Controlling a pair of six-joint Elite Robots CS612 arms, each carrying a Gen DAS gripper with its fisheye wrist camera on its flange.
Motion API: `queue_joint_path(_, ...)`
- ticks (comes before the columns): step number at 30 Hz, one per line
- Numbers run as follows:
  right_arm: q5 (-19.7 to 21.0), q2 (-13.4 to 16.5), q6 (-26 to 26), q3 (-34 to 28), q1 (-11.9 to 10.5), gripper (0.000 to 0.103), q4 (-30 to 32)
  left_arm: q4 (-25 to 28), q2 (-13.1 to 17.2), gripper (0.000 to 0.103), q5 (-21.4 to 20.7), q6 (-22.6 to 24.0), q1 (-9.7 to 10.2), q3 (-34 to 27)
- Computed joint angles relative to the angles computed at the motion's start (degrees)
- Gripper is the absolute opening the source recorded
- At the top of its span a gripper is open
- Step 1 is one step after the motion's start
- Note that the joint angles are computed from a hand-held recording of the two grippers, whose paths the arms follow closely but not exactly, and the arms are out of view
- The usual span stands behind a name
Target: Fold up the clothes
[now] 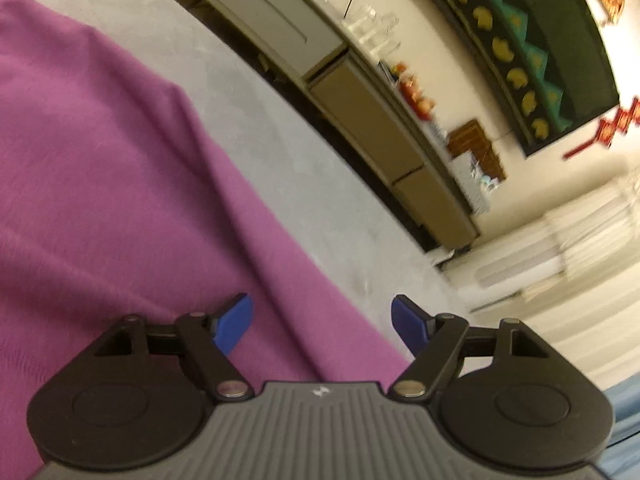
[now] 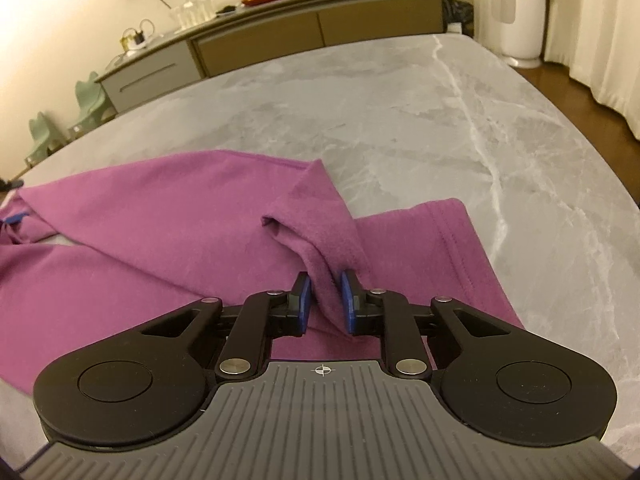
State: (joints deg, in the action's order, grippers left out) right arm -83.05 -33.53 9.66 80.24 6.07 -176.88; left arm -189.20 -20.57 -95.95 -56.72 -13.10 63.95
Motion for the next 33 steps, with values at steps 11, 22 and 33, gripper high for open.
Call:
queue_joint_path(11, -0.57, 0.30, -0.35, -0.47, 0.38, 0.006, -0.67, -2.00, 0.85, 0.004, 6.56, 3.11, -1.43, -1.15)
queue_joint_path(22, 9.04, -0.68, 27.01, 6.32, -4.40, 0.000, -21.04, -15.59, -15.27, 0.002, 13.82, 4.17, -6.16, 25.33)
queue_joint_path(33, 7.01, -0.11, 19.82, 3.66, -3.26, 0.060, -9.90, -14.64, -16.65, 0.004, 17.26, 2.55, -7.65, 30.56)
